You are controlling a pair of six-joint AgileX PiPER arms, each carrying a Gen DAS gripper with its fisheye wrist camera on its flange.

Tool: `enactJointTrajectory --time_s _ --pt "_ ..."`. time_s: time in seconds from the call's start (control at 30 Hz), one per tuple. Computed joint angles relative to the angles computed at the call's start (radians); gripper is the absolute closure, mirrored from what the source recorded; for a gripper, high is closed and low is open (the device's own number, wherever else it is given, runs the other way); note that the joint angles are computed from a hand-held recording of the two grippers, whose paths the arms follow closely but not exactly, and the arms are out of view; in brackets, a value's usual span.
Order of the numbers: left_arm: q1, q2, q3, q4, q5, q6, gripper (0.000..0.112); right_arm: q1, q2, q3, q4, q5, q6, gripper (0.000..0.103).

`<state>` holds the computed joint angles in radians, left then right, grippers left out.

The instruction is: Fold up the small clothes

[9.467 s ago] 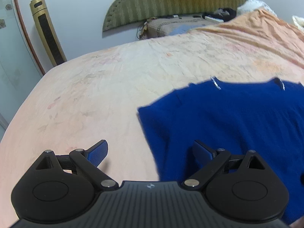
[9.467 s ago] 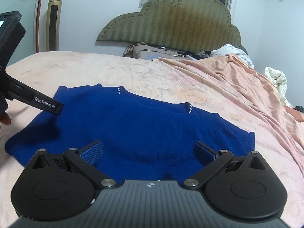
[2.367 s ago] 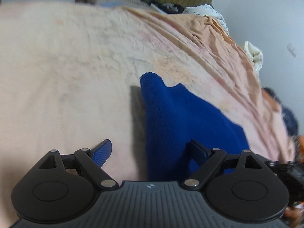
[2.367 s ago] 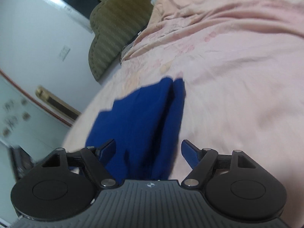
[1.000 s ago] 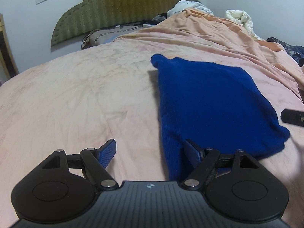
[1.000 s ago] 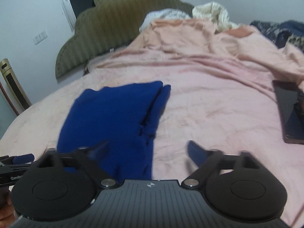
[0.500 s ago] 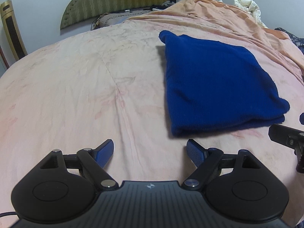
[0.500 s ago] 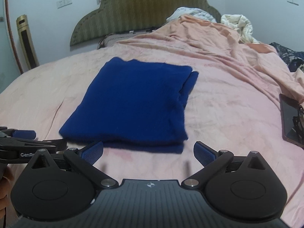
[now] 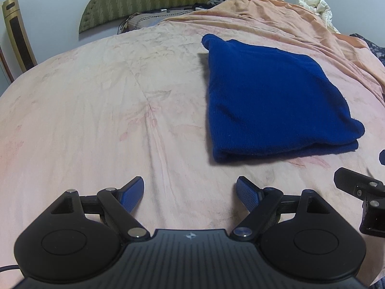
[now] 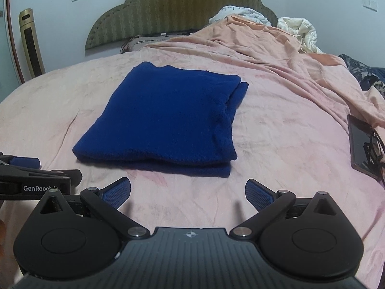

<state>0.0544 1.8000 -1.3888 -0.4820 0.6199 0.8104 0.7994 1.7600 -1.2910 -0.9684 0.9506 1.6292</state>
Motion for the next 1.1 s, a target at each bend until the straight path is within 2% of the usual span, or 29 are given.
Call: enactJointTrajectory --time_s 0.8,1.0,1.1 --pt "-0.005 -0.022 0.031 0.032 -0.032 -0.032 0.027 0.025 -0.008 0.007 -0.008 0.026 0.007 0.0" --pt "0.013 -0.04 0.05 -0.038 -0.045 0.041 0.027 0.028 -0.015 0.015 -0.011 0.019 0.009 0.0" --pt "0.044 -0.031 0.026 -0.099 -0.025 0.095 0.027 0.025 -0.029 0.034 -0.028 0.011 0.021 0.001"
